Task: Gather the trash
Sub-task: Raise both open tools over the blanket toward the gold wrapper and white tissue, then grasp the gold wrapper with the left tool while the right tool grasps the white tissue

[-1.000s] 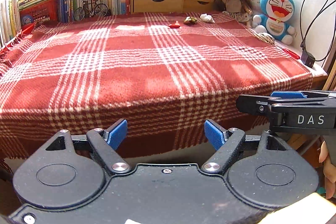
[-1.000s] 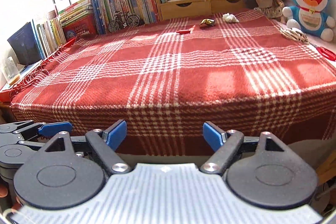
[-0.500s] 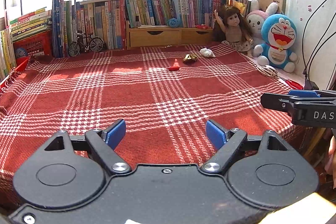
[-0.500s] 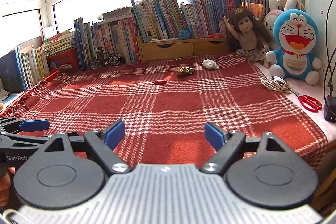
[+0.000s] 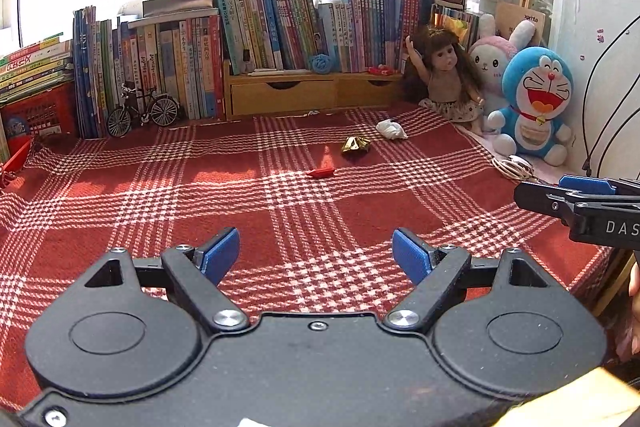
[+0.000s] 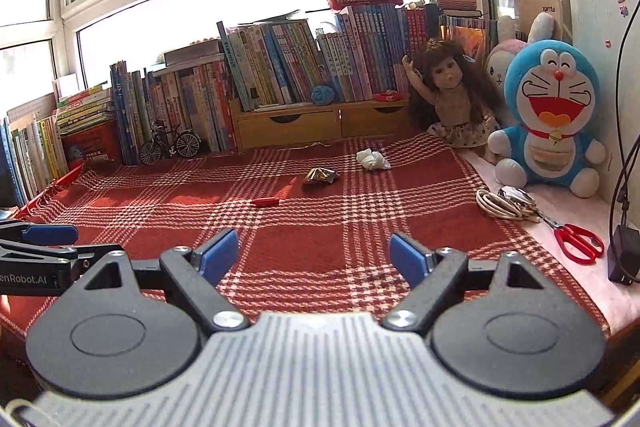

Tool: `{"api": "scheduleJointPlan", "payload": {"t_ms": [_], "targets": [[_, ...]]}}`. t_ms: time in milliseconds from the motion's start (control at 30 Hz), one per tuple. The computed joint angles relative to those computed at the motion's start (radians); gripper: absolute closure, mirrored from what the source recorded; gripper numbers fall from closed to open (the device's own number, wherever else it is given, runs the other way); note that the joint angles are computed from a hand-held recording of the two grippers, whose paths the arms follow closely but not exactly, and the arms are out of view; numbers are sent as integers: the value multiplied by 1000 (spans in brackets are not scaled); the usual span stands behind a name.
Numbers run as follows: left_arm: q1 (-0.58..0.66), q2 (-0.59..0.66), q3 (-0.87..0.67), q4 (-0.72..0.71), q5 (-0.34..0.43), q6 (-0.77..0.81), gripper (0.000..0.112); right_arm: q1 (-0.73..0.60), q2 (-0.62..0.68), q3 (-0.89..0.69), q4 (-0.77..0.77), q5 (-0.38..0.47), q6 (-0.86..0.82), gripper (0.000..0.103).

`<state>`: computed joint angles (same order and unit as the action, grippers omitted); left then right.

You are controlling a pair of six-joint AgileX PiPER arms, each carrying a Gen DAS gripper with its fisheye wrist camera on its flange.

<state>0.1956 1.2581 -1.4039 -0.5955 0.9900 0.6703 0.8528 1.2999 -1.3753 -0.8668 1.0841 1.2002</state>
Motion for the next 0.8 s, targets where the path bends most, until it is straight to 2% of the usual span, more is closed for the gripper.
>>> {"api": "scheduleJointPlan", "payload": {"t_ms": [200,433,533,667,800], "targets": [[-90,134,-120,7,-59,-71,30,-149,22,-23,55,-129,-128,13],[-240,346,-292,129,-120,-200,30,-377,130,-132,236,-255,-369,14],[-296,475,-408,222,-131,-308,32,-454,192,-198,340,-279,-485,18],[-341,662,-601,313,-133,-441,35,-543,298,-314,474,-269,-631,22],[-372,888,-926,319,-41,-529,35,-627,427,-467,584,-225,-741,24]]}}
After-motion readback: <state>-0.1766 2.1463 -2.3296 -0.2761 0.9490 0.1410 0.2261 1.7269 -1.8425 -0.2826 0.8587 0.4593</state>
